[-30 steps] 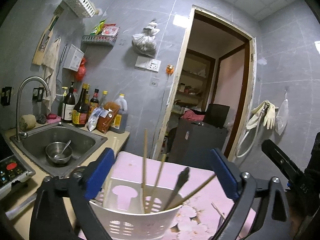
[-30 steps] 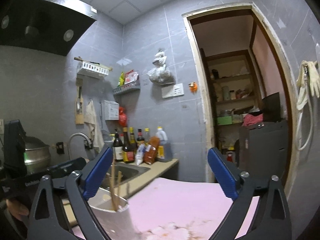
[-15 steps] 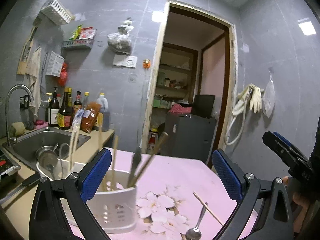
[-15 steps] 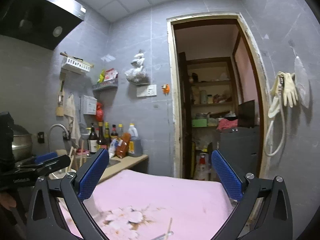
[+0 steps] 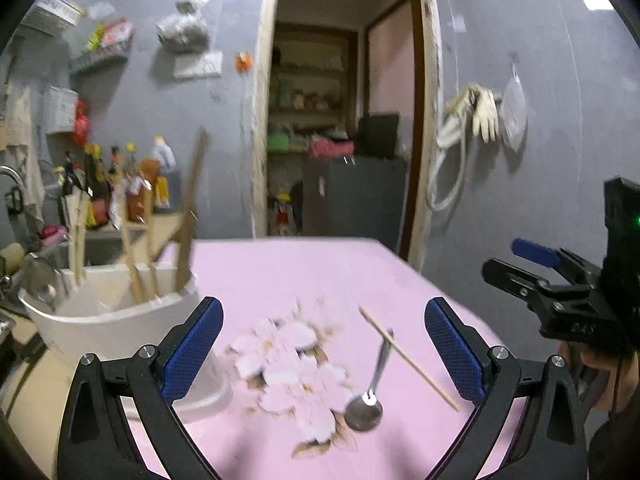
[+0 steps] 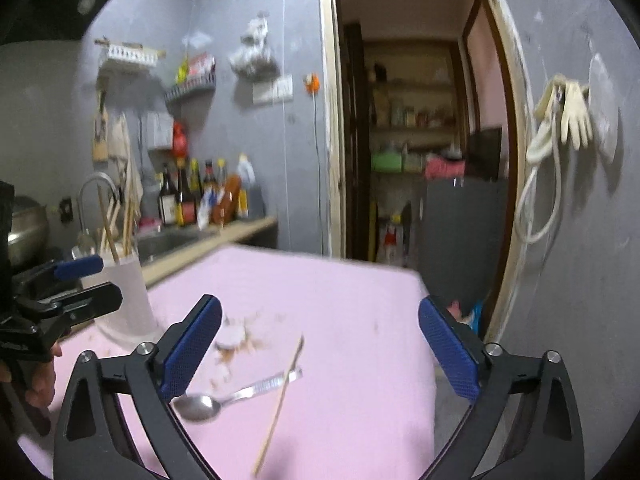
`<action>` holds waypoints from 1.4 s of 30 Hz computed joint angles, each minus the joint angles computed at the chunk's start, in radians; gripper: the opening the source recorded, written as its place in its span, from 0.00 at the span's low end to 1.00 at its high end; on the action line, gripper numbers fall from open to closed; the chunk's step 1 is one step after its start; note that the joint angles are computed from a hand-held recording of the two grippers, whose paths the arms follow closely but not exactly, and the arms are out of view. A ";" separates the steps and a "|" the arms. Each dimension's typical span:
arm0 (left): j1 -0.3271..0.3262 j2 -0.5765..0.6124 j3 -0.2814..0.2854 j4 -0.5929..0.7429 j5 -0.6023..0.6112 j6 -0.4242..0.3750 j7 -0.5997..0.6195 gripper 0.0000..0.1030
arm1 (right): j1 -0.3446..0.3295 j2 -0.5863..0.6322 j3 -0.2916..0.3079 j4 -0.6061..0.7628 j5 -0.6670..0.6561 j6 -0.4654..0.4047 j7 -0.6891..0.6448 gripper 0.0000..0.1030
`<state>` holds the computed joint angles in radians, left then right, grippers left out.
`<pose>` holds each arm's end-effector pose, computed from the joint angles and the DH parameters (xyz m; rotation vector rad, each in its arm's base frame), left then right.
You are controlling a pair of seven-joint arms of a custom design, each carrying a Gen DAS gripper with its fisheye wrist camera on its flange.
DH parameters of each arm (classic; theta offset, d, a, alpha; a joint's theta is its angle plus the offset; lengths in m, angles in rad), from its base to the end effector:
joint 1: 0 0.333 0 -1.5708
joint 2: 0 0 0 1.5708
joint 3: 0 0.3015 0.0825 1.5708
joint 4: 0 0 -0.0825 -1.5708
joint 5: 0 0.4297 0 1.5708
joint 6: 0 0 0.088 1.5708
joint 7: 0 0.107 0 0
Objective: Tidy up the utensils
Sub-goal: 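Withdraw both tools back over the table toward the remaining spoon, then close the left tool on the metal spoon handle while the right tool grasps the wooden chopstick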
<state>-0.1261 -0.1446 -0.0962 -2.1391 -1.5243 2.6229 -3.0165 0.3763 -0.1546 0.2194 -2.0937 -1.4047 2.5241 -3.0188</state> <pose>0.5791 -0.1085 0.4865 -0.9411 2.1250 -1.4416 0.4852 0.3462 0.5150 -1.4250 1.5549 -1.0568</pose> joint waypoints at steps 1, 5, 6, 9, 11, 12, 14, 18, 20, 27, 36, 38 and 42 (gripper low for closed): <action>-0.001 0.006 -0.005 -0.001 0.028 0.004 -0.020 0.96 | 0.001 0.002 -0.008 -0.004 0.044 0.014 -0.033 0.87; -0.004 0.043 -0.023 0.009 0.208 0.006 -0.162 0.96 | -0.003 0.012 -0.025 -0.018 0.191 0.062 -0.140 0.71; -0.005 0.053 -0.026 0.014 0.256 0.002 -0.197 0.96 | -0.004 0.016 -0.029 -0.020 0.234 0.074 -0.174 0.67; -0.002 0.087 -0.033 0.039 0.394 -0.026 -0.302 0.94 | -0.005 0.031 -0.036 -0.021 0.350 0.104 -0.276 0.55; 0.003 0.113 -0.037 0.066 0.470 -0.058 -0.367 0.89 | -0.004 0.044 -0.040 -0.017 0.426 0.119 -0.347 0.46; 0.008 0.127 -0.038 0.083 0.510 -0.079 -0.403 0.83 | 0.000 0.053 -0.043 -0.013 0.482 0.124 -0.404 0.45; 0.017 0.168 -0.045 0.130 0.610 -0.131 -0.493 0.72 | 0.003 0.062 -0.045 -0.014 0.546 0.133 -0.467 0.40; 0.039 0.249 -0.063 0.232 0.751 -0.250 -0.615 0.54 | 0.013 0.078 -0.048 -0.014 0.663 0.138 -0.589 0.35; 0.050 0.274 -0.072 0.265 0.797 -0.288 -0.642 0.46 | 0.016 0.085 -0.050 -0.010 0.706 0.139 -0.638 0.30; 0.064 0.371 -0.106 0.385 0.927 -0.363 -0.739 0.29 | 0.039 0.130 -0.052 0.039 0.810 0.087 -0.785 0.27; 0.052 0.374 -0.129 0.379 1.025 -0.308 -0.780 0.21 | 0.057 0.142 -0.058 0.058 0.781 0.039 -0.779 0.17; 0.046 0.369 -0.131 0.373 1.047 -0.295 -0.779 0.14 | 0.060 0.150 -0.059 0.068 0.779 0.029 -0.784 0.16; 0.044 0.391 -0.128 0.400 1.061 -0.314 -0.848 0.05 | 0.068 0.157 -0.061 0.080 0.757 0.005 -0.766 0.13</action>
<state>-0.0819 0.2460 -0.2241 -1.7391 -0.4637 2.3091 -3.8647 0.4440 0.0024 0.1584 -2.0134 -0.6477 2.5288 -3.7852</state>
